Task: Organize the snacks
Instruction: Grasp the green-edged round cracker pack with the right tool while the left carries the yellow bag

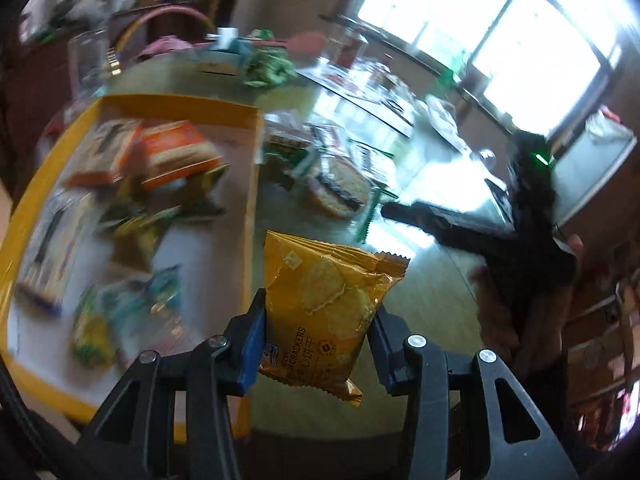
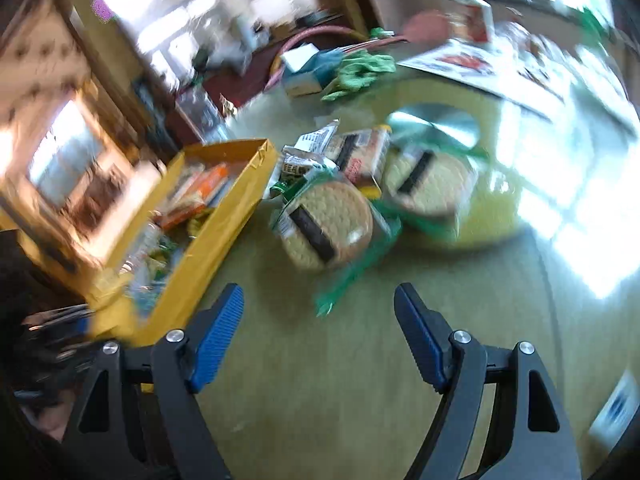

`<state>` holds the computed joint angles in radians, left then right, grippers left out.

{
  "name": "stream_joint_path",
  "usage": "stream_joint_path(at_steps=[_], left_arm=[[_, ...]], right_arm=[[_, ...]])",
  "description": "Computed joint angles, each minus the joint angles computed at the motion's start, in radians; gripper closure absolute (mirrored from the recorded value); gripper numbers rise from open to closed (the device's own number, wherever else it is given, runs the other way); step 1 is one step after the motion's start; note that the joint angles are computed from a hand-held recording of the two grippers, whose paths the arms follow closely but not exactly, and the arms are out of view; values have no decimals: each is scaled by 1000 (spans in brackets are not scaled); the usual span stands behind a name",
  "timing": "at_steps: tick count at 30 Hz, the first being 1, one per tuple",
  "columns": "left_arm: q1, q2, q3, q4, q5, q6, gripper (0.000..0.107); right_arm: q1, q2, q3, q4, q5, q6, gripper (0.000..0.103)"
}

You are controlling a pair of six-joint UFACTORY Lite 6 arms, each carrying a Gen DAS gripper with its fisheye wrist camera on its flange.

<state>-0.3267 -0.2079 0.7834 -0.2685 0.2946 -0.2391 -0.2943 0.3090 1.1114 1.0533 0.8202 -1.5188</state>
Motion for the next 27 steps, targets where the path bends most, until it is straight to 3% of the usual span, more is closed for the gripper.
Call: stream_joint_path(at_steps=[2,6,8,11,15,17,20,27], left_arm=[[-1,-74,-52,64,-8,-80,62],[4,-141,-100,200,-31,-239,62],[31,-151,-117,100,-36,-147,62],[69,-178,-148,-57,-44,24,62],[133,-220,-188,-243,-22,216,62],[157,-219,-193,-346,-14,331,62],[163,-227,-199,-334,-20,325,62],[207,-318,-244,-304,22,302,62]], right_arm=[[86,42,78,-29,-86,17,25],[188,201,286,-134,-125,135,25],[234,271,358,-182,-194,185,25],[241,340,427,-210,-179,226,24],[207,292,364,-173,-70,154,19],[231,228,271,-186,-145,125,18],[291,183,191,-210,-259,101,18],[307,92,31,-200,-322,17,17]])
